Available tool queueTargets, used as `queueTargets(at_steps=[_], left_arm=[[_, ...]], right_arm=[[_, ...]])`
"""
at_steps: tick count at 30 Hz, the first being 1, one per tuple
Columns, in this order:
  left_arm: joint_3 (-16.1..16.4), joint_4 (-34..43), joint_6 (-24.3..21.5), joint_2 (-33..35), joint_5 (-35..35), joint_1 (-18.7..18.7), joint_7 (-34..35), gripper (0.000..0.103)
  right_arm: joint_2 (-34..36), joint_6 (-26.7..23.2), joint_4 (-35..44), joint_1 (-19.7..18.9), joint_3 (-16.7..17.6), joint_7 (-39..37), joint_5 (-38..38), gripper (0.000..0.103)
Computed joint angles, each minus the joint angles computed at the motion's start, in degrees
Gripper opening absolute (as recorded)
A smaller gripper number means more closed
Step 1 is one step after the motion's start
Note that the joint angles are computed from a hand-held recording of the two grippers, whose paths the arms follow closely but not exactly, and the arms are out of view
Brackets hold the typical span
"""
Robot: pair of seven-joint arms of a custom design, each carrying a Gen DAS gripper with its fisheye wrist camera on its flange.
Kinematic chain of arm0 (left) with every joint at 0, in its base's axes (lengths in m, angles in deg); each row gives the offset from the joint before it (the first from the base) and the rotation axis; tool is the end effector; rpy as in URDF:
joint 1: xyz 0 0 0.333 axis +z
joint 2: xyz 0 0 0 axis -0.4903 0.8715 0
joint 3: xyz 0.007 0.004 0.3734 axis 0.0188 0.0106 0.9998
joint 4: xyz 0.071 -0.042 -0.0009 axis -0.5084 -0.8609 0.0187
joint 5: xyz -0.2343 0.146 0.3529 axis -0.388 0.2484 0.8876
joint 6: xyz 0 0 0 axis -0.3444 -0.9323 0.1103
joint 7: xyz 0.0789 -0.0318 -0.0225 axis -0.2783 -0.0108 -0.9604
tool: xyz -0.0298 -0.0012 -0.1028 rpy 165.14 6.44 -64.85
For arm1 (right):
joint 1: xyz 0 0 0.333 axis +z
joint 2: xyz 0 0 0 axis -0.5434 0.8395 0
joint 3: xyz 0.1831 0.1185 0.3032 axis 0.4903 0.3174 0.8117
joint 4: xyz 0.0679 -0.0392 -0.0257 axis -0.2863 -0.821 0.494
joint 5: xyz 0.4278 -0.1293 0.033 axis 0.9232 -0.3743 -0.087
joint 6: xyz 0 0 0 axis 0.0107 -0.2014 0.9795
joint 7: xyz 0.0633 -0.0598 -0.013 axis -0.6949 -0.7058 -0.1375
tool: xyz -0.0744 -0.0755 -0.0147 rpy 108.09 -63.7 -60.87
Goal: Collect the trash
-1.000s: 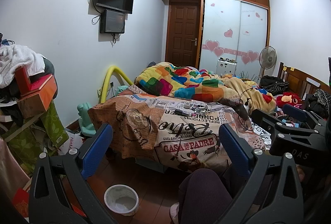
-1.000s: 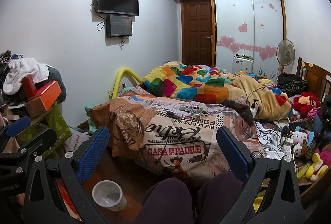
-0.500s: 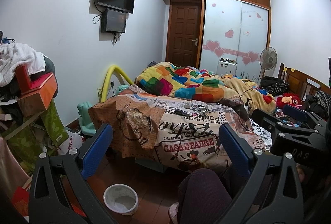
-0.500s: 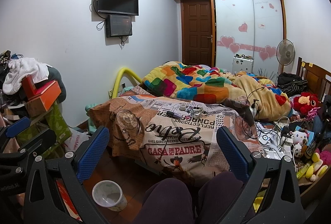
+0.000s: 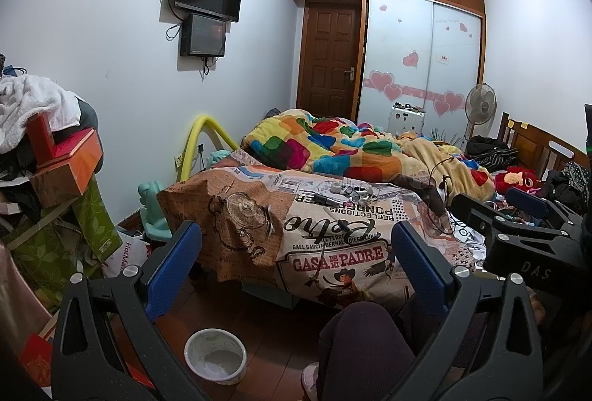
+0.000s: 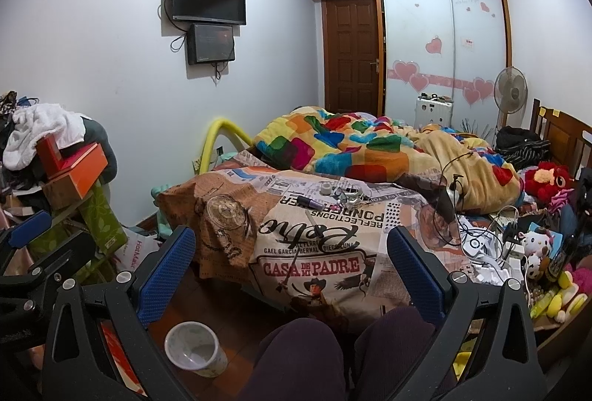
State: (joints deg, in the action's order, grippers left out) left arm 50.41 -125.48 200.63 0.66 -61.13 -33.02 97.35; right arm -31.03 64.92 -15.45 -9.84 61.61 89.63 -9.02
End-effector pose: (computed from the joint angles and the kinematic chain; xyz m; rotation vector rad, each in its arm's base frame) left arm 0.6671 -0.1198 0.7201 -1.1923 1.9105 -1.3399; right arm 0.6272 0.2997 0.7225 -1.2933 1.8056 -1.0972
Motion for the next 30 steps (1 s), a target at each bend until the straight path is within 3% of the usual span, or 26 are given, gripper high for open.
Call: queueTargets(at_steps=[10, 16, 26, 30], left_arm=[[-1.0, 2.5, -0.1, 3.1, 2.9, 0.1, -2.7, 0.103], [-2.6, 7.5, 2.7, 7.8, 11.0, -0.6, -9.5, 0.103], [-4.0, 25.1, 0.7, 21.1, 29.3, -3.6, -25.9, 0.103], [-5.7, 38.2, -6.7, 29.6, 33.1, -4.4, -29.7, 0.103]], right_arm=[[0.5, 0.0, 0.4, -0.7, -0.6, -0.9, 1.5, 0.103], [1.6, -0.1, 1.6, -1.6, -1.8, -0.8, 0.4, 0.103], [4.5, -0.7, 5.4, -4.2, -4.7, -4.0, 2.7, 0.103], [5.8, 0.0, 7.0, -5.4, -5.9, -6.4, 4.2, 0.103]])
